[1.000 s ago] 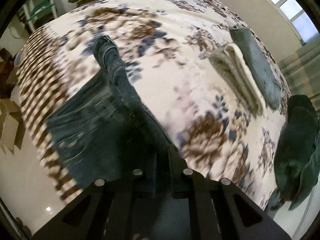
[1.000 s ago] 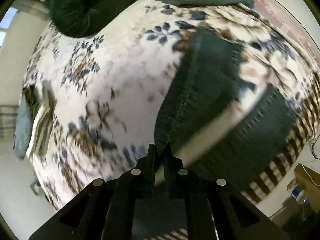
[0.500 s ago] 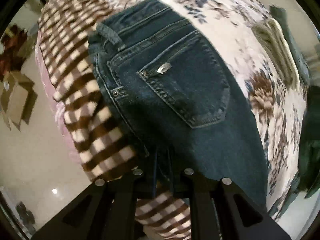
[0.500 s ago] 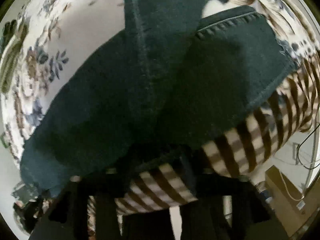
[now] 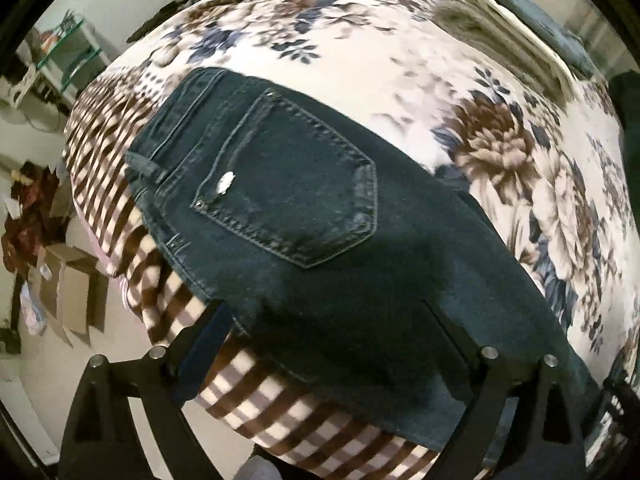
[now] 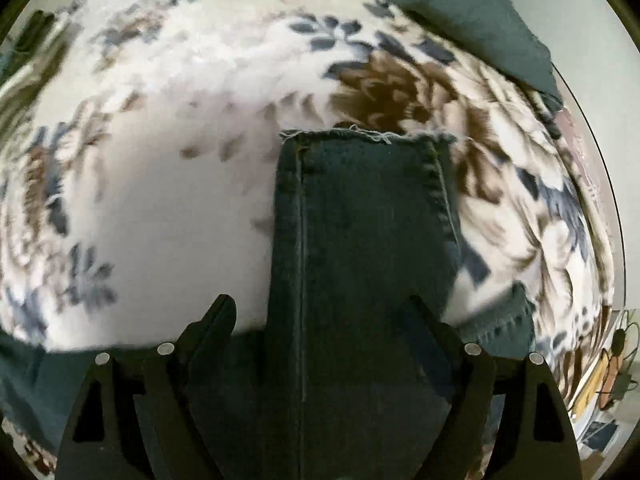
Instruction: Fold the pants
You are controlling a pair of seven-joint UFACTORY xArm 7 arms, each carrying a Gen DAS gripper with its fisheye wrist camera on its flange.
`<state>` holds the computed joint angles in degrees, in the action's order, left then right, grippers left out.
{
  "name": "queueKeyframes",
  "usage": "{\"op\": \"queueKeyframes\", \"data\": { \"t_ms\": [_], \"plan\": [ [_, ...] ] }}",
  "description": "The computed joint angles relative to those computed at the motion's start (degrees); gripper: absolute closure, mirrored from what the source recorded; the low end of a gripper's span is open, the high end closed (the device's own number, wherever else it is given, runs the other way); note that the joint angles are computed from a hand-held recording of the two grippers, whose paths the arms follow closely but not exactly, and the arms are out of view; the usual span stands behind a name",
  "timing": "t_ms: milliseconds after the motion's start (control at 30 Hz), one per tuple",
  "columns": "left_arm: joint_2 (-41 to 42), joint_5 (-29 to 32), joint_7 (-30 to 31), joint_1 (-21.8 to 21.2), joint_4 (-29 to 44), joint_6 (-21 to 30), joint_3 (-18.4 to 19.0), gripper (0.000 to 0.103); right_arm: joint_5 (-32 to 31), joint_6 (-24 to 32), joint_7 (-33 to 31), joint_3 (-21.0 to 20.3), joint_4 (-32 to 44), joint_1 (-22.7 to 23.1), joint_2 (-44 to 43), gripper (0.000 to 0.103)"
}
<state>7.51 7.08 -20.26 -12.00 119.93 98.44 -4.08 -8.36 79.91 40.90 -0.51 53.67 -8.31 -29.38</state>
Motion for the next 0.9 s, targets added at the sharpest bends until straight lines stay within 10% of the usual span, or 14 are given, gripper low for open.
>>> {"op": "queueKeyframes", "data": {
  "t_ms": [67,100,333,567,733,900],
  "plan": [
    [0.1,-0.08,0.01,-0.29,0.33,0.29,-0.21,0.009,-1.26,1.36,0.48,-0.4,0.47,-1.11,0.04,0.089],
    [0.1,-0.19,-0.03,-0.41,0.4,0.33,-0.28,0.009,-1.51,1.59,1.27,-0.71,0.1,-1.75,-1.46,0.094],
    [0.0,-2.84,-0.55,-0.29,-0.07,1.57,-0.34,0.009,-2.75,13.19,7.84,-5.06,-6.28,-10.31,-21.87,0.094],
    [-0.04,-3.38,0.42,0.71,1.18,2.9,0.12,0.009,2.61,17.7,12.47,-8.94,-10.86,-16.2,-36.68,0.061],
    [2.5,-3.5,2.47,3.15,7.36,6.83,1.67,0.009,19.85,10.93,24.11,-2.92,-15.81,-12.25,-42.07,0.059],
    [7.61,-2.35,6.6,6.79,15.59,8.71,3.88,0.009,38.46,-7.85,30.26,8.06,-21.42,-0.75,-36.07,0.059]
  ]
}}
